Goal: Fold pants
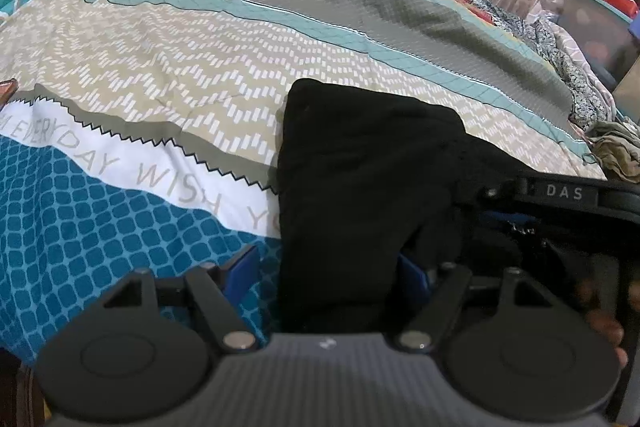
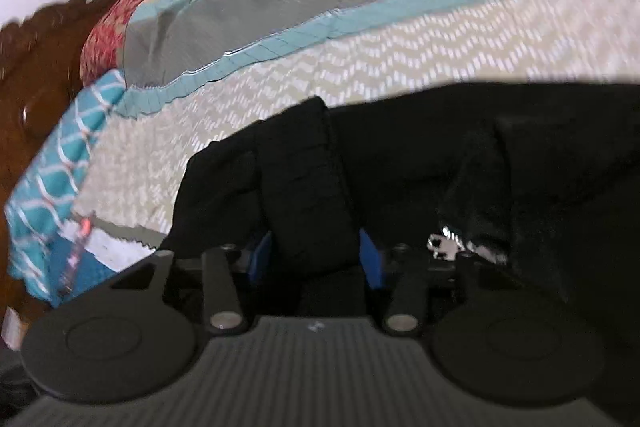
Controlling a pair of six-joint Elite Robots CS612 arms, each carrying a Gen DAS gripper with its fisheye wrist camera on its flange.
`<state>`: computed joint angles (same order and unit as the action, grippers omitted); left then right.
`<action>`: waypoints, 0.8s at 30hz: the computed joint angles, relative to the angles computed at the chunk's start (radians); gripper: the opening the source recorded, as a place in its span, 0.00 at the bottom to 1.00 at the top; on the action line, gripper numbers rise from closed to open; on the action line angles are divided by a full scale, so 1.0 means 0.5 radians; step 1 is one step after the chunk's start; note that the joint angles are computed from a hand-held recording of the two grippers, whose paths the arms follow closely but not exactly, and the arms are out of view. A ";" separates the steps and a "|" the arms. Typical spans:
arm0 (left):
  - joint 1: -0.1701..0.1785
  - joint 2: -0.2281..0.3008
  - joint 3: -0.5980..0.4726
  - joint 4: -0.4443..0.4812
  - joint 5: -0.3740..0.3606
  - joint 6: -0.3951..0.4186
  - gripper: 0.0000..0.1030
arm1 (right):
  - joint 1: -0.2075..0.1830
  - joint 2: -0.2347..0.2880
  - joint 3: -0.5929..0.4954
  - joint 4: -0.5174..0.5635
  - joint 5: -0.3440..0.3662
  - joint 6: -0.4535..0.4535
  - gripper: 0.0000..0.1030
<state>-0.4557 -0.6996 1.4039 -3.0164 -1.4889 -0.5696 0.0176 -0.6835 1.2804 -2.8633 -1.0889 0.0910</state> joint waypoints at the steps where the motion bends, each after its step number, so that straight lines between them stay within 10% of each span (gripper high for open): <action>1: 0.000 0.000 0.000 0.004 0.002 -0.001 0.70 | 0.006 -0.010 0.018 -0.083 -0.022 -0.019 0.09; 6: 0.000 0.001 0.001 0.010 0.010 -0.005 0.71 | 0.013 -0.041 0.092 -0.363 -0.088 -0.120 0.09; 12: 0.002 -0.003 0.008 0.021 -0.002 -0.001 0.73 | 0.018 0.000 0.038 -0.065 -0.195 0.008 0.17; 16: 0.006 -0.008 0.018 0.003 -0.022 -0.002 0.73 | -0.024 0.006 0.014 0.002 -0.133 0.235 0.37; 24: 0.097 -0.009 0.062 -0.373 -0.329 -0.154 0.74 | -0.091 -0.095 0.204 -0.136 0.136 0.392 0.38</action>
